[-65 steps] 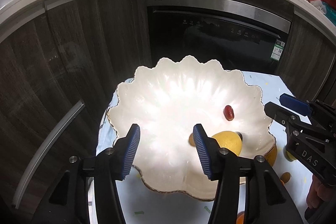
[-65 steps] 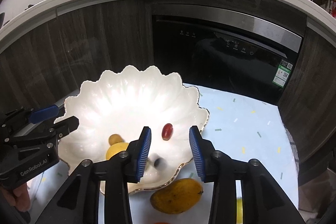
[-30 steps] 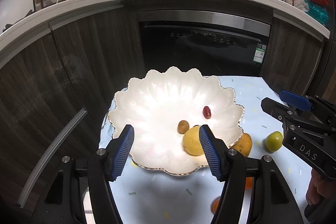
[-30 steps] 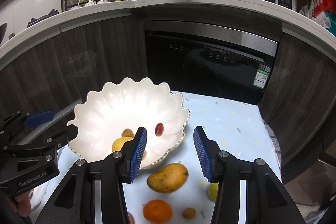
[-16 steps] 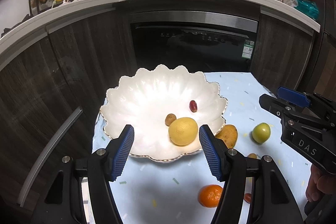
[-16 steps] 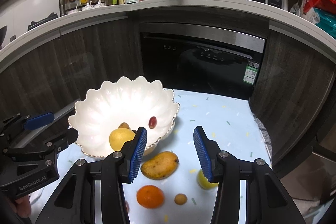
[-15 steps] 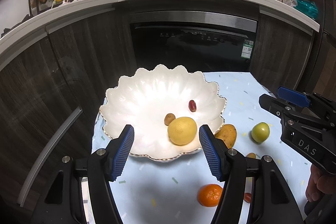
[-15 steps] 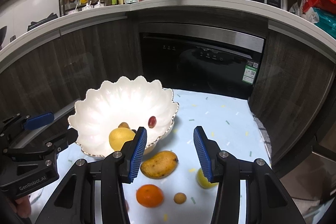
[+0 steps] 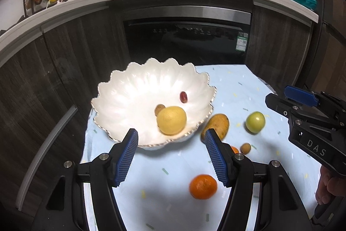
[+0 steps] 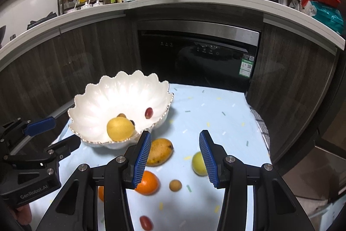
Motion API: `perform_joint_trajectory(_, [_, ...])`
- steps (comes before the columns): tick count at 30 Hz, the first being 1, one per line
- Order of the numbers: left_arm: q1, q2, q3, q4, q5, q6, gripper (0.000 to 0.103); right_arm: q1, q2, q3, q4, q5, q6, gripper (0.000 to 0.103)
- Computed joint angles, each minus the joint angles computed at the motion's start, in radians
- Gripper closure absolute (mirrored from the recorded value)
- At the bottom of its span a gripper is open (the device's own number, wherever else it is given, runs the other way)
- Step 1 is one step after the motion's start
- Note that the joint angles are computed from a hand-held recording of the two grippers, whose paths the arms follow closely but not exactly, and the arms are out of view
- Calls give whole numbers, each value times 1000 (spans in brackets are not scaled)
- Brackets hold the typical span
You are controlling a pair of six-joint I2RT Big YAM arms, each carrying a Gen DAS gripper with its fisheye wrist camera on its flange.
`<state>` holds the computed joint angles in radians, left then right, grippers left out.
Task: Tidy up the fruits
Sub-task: 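Withdraw both open tools from the bowl back over the loose fruit, then move the left tool to the mandarin orange while the right tool approaches the small brown fruit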
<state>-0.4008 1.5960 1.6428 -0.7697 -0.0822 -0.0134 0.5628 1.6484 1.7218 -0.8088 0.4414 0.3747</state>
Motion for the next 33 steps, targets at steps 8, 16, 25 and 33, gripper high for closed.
perform_joint_trajectory(8, [-20,-19,-42,-7,12,1,39,4,-39,-69,2,5,27,56])
perform_joint_trajectory(16, [-35,-28,-77,-5,24,13,39,8,-66,-128,1,11,51,56])
perform_joint_trajectory(25, [-52,-31,-121,7,29,10,39,3,-84,-187,-1,4,76,56])
perform_joint_trajectory(33, [-57,-23,-149,30,20,-2,40,1,-82,-219,10,-10,77,56])
